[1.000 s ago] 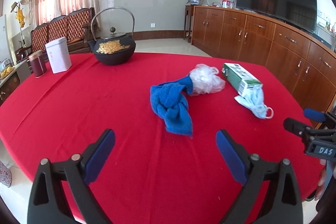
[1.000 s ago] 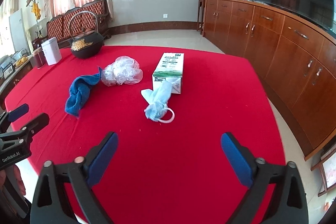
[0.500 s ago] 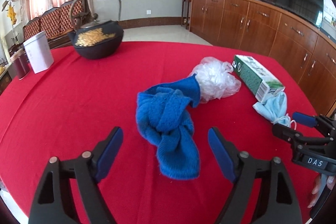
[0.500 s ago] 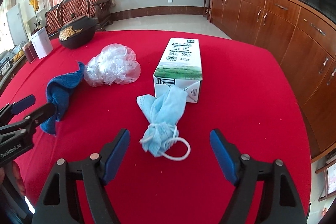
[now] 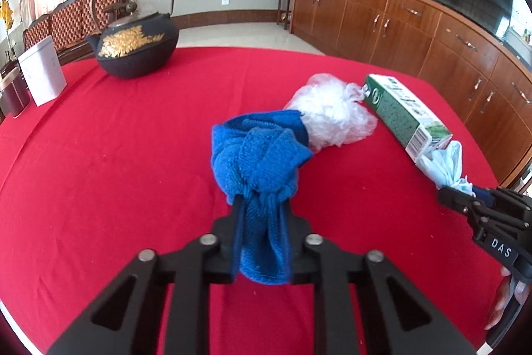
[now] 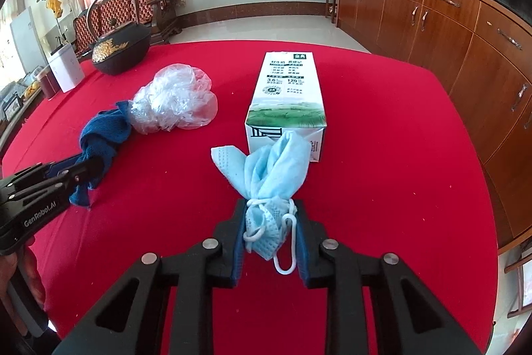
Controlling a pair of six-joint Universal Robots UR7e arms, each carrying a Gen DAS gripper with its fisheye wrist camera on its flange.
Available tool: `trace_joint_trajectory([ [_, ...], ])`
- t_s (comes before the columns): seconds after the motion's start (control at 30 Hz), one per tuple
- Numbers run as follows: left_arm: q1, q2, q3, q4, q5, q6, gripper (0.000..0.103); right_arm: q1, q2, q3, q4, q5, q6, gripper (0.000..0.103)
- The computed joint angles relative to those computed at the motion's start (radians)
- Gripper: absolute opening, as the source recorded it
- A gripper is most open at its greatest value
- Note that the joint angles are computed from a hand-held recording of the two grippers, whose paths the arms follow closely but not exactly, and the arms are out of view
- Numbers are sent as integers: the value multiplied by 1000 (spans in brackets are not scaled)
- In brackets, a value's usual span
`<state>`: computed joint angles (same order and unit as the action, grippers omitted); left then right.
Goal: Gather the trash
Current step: 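Grasp the blue towel with the left tool while the right tool grasps the light-blue face mask, then carry the blue towel and face mask over the black bucket with both tools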
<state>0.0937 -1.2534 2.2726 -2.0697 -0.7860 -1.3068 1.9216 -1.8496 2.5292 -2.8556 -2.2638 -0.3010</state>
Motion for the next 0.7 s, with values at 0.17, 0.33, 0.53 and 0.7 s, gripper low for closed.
trace_joint_trajectory([
  [0.17, -66, -28, 22, 45, 20, -66, 18, 17, -74, 19, 32, 2, 11, 27],
  [0.33, -109, -53, 33, 84, 7, -134, 18, 23, -160, 26, 115, 22, 39, 27],
  [0.53, -174, -57, 25, 101, -10, -156, 18, 69, -257, 29, 202, -14, 92, 27],
  [0.7, -230, -33, 10, 87, -23, -151, 18, 116, -366, 26, 322, -55, 140, 27],
])
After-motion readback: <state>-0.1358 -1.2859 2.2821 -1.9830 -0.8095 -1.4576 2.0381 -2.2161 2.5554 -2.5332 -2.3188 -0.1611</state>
